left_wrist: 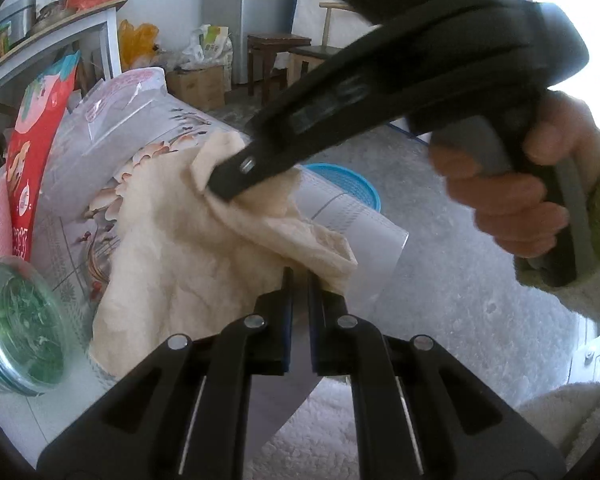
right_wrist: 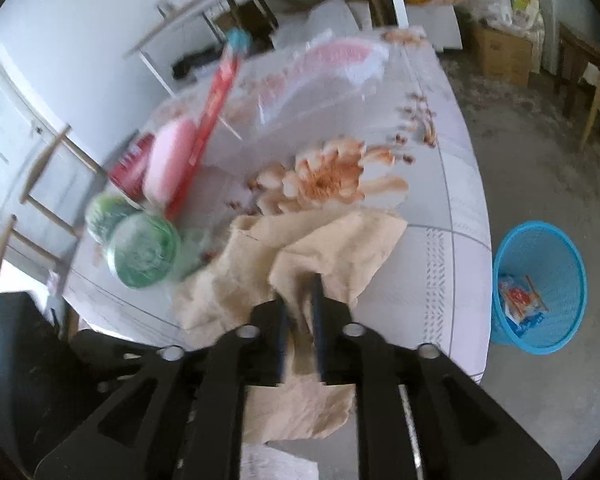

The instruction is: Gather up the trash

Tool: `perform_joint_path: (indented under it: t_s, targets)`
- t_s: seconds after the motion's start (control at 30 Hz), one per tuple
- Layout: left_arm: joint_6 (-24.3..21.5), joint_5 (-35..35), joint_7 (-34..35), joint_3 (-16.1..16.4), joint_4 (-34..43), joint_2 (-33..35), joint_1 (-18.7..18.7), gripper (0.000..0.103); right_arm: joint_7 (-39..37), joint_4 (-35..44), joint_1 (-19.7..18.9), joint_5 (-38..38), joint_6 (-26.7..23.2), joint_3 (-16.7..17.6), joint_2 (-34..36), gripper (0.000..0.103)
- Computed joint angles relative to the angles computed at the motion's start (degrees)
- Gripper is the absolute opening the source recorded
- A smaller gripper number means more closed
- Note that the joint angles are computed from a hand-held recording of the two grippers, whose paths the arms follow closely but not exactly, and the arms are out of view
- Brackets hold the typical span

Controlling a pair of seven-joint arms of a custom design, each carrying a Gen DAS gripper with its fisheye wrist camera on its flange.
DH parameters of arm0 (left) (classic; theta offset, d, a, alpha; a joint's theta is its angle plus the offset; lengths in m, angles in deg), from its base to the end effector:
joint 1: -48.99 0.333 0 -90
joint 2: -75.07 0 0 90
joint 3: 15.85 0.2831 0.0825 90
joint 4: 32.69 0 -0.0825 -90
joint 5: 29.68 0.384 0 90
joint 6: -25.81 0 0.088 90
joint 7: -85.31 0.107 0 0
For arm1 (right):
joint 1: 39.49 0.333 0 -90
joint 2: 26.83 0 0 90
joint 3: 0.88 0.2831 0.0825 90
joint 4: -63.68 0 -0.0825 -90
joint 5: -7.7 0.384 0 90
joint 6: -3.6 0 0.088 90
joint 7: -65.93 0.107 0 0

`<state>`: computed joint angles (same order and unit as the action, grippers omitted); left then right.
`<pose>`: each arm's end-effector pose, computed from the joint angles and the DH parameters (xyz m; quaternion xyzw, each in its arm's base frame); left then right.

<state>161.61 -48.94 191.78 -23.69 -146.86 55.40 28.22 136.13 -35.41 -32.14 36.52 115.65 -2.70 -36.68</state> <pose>0.4403 -0.2568 0.6558 -0.4157 0.8302 -0.3519 0.1188 0.5328 0.0821 0.6574 -0.7769 0.5466 0.0007 0.3126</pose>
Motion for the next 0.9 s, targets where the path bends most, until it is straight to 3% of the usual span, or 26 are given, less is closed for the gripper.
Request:
perform_joint_path:
  t_s: [0.03, 0.23, 0.3, 0.33, 0.37, 0.43, 0.73, 0.9]
  targets:
    - [0.3, 0.0, 0.0, -0.2, -0.3, -0.1, -0.1, 0.005, 0.6, 1.3, 0.0, -0.5, -1.3, 0.1, 1.1, 0.034]
    - [0.7, -1.8, 2.3, 1.1, -2.2, -2.0, -0.9, 0.006, 2.2, 8.2, -0.1, 0.4, -9.4, 0.1, 6.4, 0.059]
    - [0.4, -2.3, 2.9, 1.4, -2.6, -2.5, -1.0, 0.009, 2.5, 11.9, -0.6, 2.7, -13.4, 0.0, 9.1, 0.071]
    - [0.0, -2.3, 2.9, 1.4, -2.8, -2.9, -1.0, 0.017, 3.1, 13.3, -0.8, 3.4, -14.8, 0.1, 10.0, 0.075]
    - [-0.1, -2.1, 2.9, 1.4, -3.2, -3.4, -0.9, 0.026, 3.0, 13.4, -1.1, 3.7, -15.1, 0.2, 10.2, 0.076]
    - [-0.2, -1.6, 3.0, 1.5, -4.3, -5.0, -0.7, 0.032, 3.1, 14.1, -1.2, 3.6, -15.8, 0.5, 10.7, 0.08]
    - [-0.1, 1.3, -1.5, 2.7, -8.6, -11.2, 1.0, 0.044, 5.6, 16.1, -1.5, 3.7, -17.4, 1.1, 12.1, 0.086]
    - [-1.9, 1.3, -3.8, 3.7, -6.2, -7.4, 0.8, 0.044, 7.7, 17.3, -1.3, 3.6, -18.1, 1.5, 12.9, 0.086]
